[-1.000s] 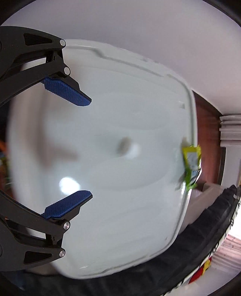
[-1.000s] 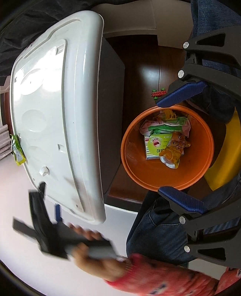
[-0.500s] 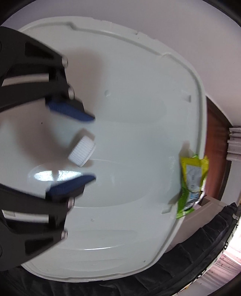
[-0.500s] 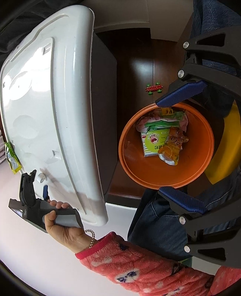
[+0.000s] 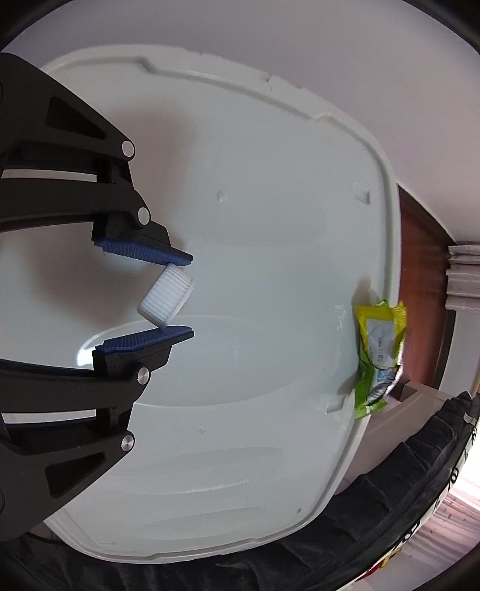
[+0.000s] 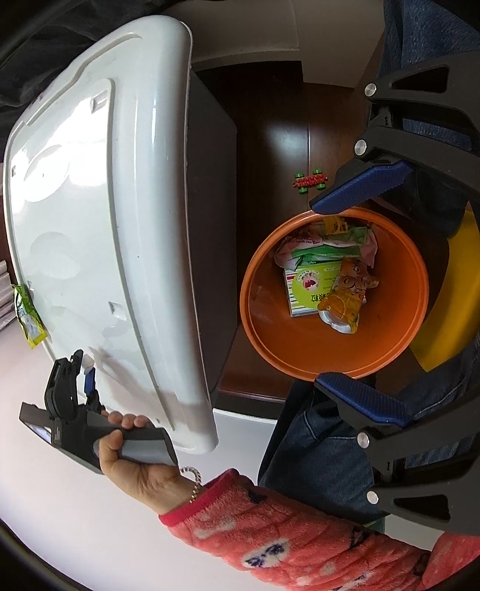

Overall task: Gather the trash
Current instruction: 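Grasp the green snack bag with the right tool while the left holds the cap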

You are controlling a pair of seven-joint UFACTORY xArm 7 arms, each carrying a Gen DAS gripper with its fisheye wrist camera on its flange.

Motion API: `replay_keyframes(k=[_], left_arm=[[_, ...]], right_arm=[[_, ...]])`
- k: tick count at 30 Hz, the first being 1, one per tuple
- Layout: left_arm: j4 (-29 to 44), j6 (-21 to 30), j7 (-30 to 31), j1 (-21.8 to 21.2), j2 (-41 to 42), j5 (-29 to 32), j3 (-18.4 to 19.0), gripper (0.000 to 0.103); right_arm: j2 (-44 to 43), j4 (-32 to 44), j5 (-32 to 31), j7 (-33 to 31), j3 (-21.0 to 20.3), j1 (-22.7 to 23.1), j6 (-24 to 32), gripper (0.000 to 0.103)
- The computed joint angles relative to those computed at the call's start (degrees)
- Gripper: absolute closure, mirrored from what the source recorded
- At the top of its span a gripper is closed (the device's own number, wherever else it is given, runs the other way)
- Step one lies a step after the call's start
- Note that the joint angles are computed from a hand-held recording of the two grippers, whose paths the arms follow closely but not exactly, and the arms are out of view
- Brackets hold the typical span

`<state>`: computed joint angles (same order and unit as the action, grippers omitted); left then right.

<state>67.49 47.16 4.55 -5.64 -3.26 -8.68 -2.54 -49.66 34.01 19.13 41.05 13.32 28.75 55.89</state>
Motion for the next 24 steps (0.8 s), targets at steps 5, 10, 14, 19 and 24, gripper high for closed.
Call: replay_keyframes(k=[5, 10, 14, 19, 24], left_arm=[[-2.2, -1.7, 3.6, 0.2, -3.8, 0.1, 0.5, 0.069], [-2.8, -0.6, 7.1, 1.1, -6.0, -2.9, 2.4, 0.069], [-2.8, -0.3, 9.6, 2.0, -7.4, -4.9, 3.5, 0.069], [-1.0, 0.4, 11.4, 2.9, -7.1, -7.4, 4.3, 0.069], [1.2, 0.1, 12.5, 3.7, -6.3, -8.0, 4.8, 0.069]], right_arm=[[4.1, 5.2, -2.2, -1.5, -1.8, -2.6, 0.2, 0.018], [17.8, 17.6, -4.0, -4.6, -4.6, -7.7, -4.9, 0.017], [34.7, 32.0, -3.7, -4.4, -5.6, -10.7, -9.4, 0.015], [54.4, 49.7, -3.7, 1.0, -5.9, -12.8, -12.1, 0.015], [72.2, 68.7, -5.7, 9.4, -7.2, -13.2, -11.2, 0.015]])
